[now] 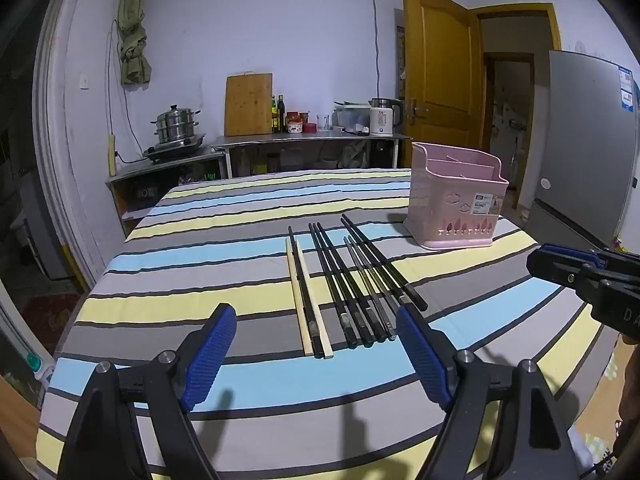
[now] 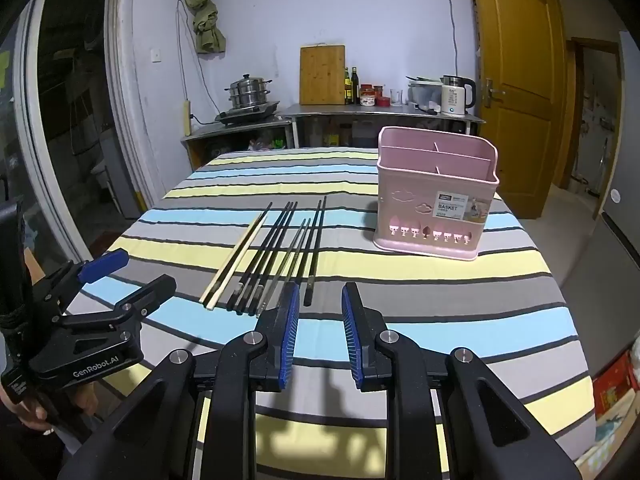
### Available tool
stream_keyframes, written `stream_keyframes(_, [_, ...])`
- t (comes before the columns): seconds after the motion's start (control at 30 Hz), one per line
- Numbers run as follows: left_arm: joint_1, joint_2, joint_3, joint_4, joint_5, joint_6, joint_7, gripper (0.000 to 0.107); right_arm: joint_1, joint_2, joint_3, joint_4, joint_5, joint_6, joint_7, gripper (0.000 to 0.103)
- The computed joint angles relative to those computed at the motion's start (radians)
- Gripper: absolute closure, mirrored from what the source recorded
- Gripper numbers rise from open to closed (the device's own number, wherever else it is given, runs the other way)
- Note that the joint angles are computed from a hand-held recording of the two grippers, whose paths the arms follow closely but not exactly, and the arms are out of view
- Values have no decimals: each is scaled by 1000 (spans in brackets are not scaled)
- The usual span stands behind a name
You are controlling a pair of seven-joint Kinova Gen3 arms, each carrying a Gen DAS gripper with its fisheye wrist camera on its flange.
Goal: Organize utensils
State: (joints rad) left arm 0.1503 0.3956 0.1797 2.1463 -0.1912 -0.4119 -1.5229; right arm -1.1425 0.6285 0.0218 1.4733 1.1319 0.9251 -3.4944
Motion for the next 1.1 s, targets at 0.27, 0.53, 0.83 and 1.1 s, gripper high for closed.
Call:
stream_keyframes(0.27, [4,1,-3,5,1,-11,-2,25,0,1,0,0,1,1,-1,80])
stream_keyframes(0.53, [1,-5,4,9,-10,-15,3,26,0,0,0,1,2,1,-2,80])
stream_keyframes(0.83, [-4,-6,9,10,-23,-16,10,26,0,0,-1,4,4,2,-5,80])
stream_keyframes(1.1, [-5,-7,7,20,-32,-31,12,26,-3,1,2,5,5,1,-9,80])
